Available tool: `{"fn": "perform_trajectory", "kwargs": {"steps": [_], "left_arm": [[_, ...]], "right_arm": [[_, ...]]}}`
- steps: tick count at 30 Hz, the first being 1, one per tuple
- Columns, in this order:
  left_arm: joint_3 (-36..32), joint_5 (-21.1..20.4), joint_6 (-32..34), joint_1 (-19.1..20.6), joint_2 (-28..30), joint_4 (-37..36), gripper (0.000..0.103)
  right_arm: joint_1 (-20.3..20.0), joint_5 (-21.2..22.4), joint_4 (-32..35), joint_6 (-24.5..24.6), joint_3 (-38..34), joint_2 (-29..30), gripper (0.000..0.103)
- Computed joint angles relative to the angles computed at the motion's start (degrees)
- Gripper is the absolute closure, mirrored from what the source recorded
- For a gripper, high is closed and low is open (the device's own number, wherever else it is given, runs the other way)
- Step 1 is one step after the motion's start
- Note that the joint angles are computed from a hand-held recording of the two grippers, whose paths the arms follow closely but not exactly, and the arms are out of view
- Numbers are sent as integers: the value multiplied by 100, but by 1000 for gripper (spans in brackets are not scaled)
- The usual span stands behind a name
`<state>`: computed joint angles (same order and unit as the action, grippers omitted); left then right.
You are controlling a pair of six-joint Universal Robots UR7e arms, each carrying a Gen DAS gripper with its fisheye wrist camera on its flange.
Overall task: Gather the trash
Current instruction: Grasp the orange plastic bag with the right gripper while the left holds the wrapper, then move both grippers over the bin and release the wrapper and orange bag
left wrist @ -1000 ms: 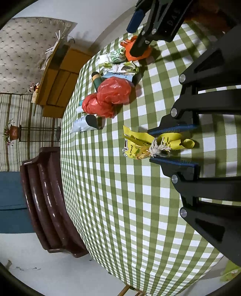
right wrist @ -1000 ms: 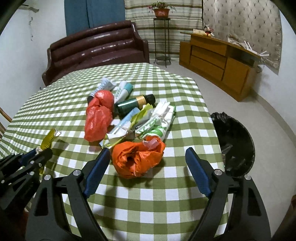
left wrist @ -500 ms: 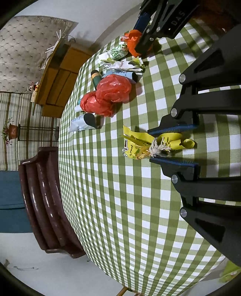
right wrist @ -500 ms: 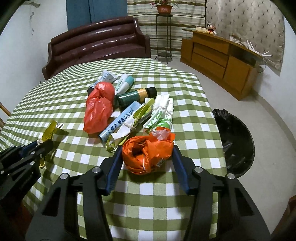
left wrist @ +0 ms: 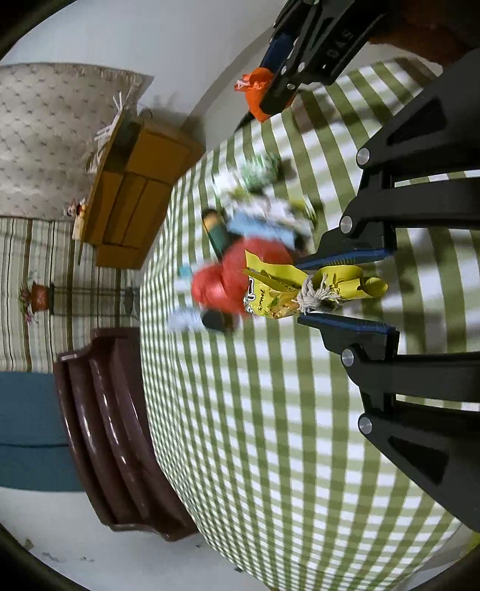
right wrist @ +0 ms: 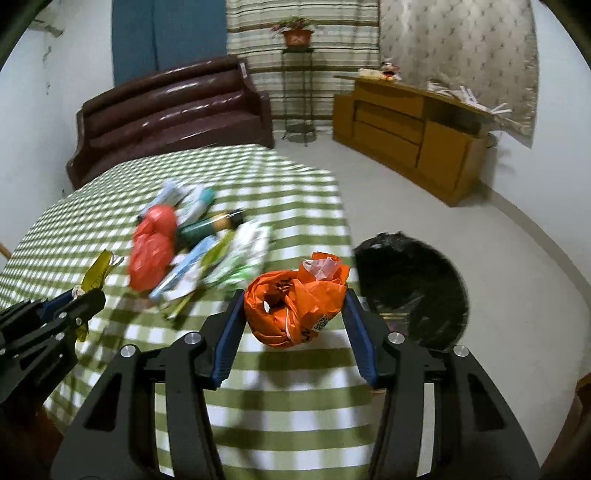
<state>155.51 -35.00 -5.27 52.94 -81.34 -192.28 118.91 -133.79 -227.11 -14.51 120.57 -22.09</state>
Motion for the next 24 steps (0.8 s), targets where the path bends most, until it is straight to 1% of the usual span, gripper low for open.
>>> {"fn": "perform_trajectory", "kwargs": {"steps": [3,7,12,18,24], "left_arm": [[-116,-98,157,-87,350,-314,78],[-373,-231,335,-248,990,-751,78],[-768,-401,573,-291,1678,-1076,78],[-1253,-554,723,-275,2358,-1110,78],[-1694,-629,866,-255,2832,-1046,78]], "right_arm": [[-145,-83,-275,-161,65,-97,52],[-367,-148,-627,-395,142,-230,52],[-698,-104,-922,-656,206,-383,52],[-1129,81,-1089,-886,235,-507,52],[-1438,284,-1200,-1009,261,-581,52]]}}
